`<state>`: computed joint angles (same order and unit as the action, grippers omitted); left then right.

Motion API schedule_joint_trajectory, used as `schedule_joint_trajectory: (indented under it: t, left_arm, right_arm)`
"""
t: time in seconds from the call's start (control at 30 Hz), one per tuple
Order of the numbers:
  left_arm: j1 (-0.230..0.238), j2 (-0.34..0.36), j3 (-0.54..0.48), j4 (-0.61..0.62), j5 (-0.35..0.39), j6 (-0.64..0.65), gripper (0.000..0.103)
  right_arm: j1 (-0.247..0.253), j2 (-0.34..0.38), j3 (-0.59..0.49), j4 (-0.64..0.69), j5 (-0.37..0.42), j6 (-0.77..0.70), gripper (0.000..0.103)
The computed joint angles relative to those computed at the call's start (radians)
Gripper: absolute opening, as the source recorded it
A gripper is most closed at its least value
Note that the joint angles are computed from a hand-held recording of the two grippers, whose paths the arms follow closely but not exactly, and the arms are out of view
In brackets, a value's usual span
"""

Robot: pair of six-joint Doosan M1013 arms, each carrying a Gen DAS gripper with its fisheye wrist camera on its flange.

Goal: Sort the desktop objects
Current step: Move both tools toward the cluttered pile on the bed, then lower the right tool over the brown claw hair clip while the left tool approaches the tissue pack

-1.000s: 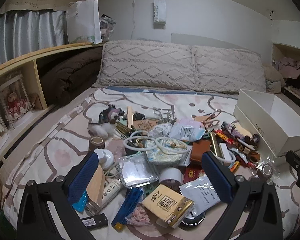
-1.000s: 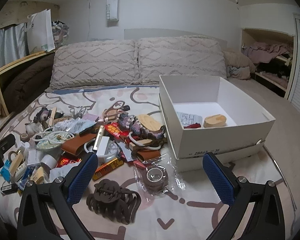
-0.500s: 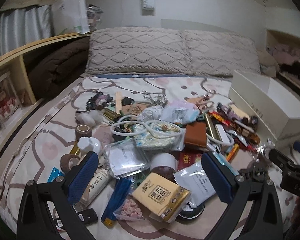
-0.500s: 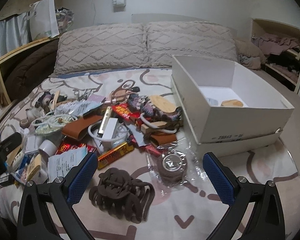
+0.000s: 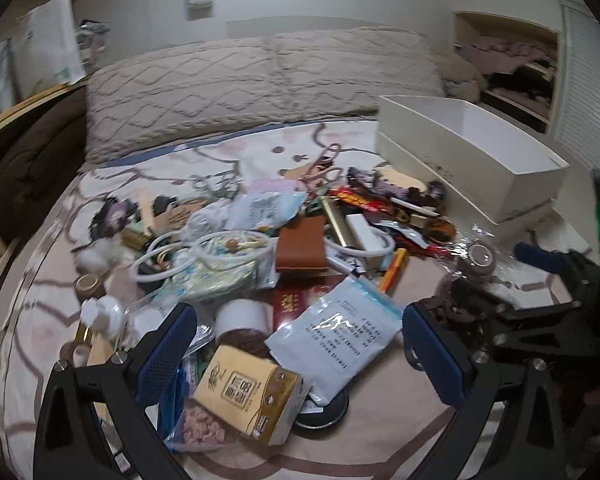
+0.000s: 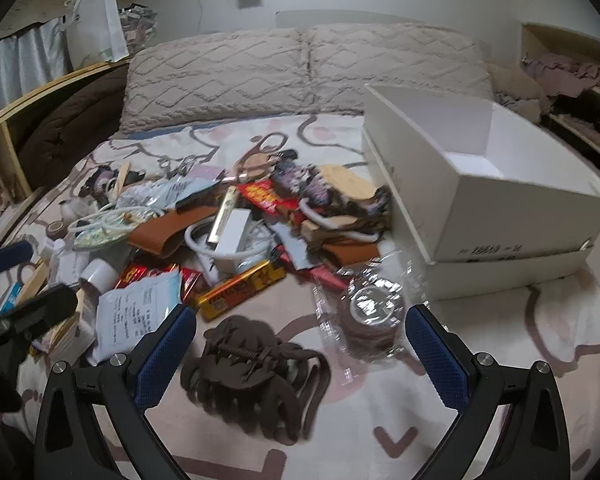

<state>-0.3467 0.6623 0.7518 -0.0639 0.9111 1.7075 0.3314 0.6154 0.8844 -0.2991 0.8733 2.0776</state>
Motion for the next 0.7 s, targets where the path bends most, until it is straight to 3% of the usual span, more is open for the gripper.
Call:
schedule_joint_trajectory:
  t: [0.47, 0.7]
  left_arm:
    - [0.052, 0.037, -0.047, -0.177, 0.108, 0.211, 0.103]
    - [0.060, 0.073, -0.096, -0.158, 0.220, 0.180, 0.103]
  right_arm:
    - [0.029, 0.019, 0.002, 0.006, 0.032, -0.120, 0.103]
    - [0.029, 0.026, 0.000, 0.004, 0.053, -0.123, 0.103]
